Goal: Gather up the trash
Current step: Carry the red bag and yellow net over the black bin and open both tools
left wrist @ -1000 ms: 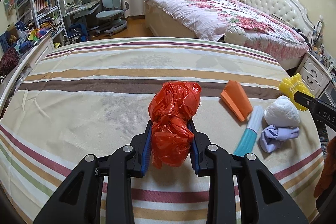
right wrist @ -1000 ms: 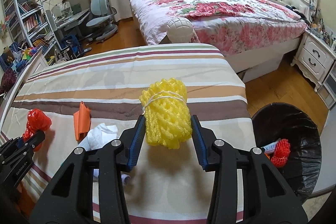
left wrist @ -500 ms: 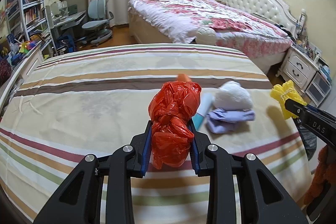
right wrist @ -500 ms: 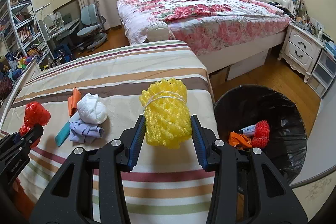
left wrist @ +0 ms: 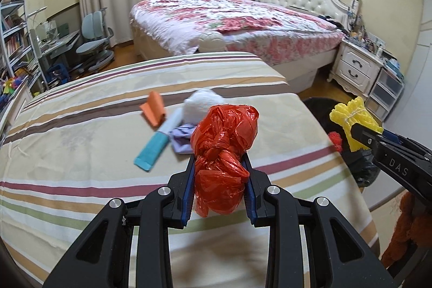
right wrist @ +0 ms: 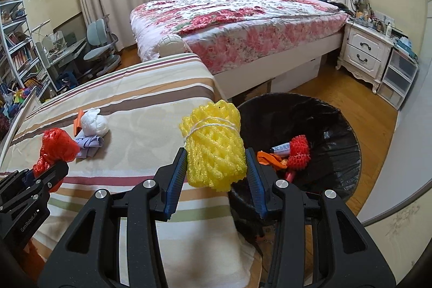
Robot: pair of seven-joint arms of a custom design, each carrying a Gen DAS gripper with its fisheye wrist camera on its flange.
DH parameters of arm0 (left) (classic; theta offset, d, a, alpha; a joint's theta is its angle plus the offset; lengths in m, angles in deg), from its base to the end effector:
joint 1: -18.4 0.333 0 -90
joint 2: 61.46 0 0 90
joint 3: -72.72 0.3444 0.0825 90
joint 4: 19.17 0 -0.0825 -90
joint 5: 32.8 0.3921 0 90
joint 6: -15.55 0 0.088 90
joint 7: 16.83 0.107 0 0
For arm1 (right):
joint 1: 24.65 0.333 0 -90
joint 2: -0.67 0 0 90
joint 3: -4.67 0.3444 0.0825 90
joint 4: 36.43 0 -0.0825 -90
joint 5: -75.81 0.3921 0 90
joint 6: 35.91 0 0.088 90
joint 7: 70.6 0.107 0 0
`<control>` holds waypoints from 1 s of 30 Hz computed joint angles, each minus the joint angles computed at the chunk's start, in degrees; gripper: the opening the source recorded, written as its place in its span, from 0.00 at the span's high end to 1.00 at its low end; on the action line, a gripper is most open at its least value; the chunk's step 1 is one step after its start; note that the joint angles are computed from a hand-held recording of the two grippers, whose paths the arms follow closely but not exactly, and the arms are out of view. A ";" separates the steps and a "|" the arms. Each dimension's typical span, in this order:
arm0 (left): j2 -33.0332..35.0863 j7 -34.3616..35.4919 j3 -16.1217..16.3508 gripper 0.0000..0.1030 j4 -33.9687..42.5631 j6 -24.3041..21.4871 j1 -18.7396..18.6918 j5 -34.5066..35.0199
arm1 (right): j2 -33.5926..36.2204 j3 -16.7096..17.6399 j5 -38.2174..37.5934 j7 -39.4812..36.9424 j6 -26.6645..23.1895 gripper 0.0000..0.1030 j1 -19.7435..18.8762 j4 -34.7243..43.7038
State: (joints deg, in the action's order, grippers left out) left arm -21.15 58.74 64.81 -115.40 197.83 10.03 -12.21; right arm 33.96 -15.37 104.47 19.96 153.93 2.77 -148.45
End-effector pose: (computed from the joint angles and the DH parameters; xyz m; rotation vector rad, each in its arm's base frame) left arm 0.7169 -0.2205 0.3052 -1.4830 2.0691 -0.9009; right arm 0.6764 0.0678 0.3075 -1.4718 1.9474 -0.7366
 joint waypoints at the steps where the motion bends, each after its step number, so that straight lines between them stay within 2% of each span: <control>1: 0.06 0.25 -0.35 0.69 0.10 -0.04 -0.09 0.15 | -0.40 0.10 0.19 0.06 0.54 0.59 -0.26 -0.76; 11: 1.66 3.44 -3.68 0.69 1.68 -0.61 -0.92 0.82 | -0.88 -2.51 4.67 -1.55 2.32 0.59 0.81 -4.02; 16: 3.81 5.16 -5.64 0.69 4.71 -2.63 -1.40 0.15 | -0.42 -3.45 6.31 -2.21 2.51 0.59 0.83 -4.19; 24: 7.21 6.03 -4.62 0.69 10.48 -4.18 -4.71 -0.75 | 0.74 -4.99 7.65 -2.63 2.22 0.59 0.51 -3.14; 30: 9.94 6.36 -4.03 0.69 15.65 -6.23 -6.72 -1.28 | 1.80 -3.86 7.18 -2.73 2.26 0.58 -1.99 -1.19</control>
State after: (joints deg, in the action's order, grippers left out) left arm -11.21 65.10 60.78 -99.74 191.60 3.31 -13.49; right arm 35.75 -19.23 111.65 17.23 156.19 0.79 -149.64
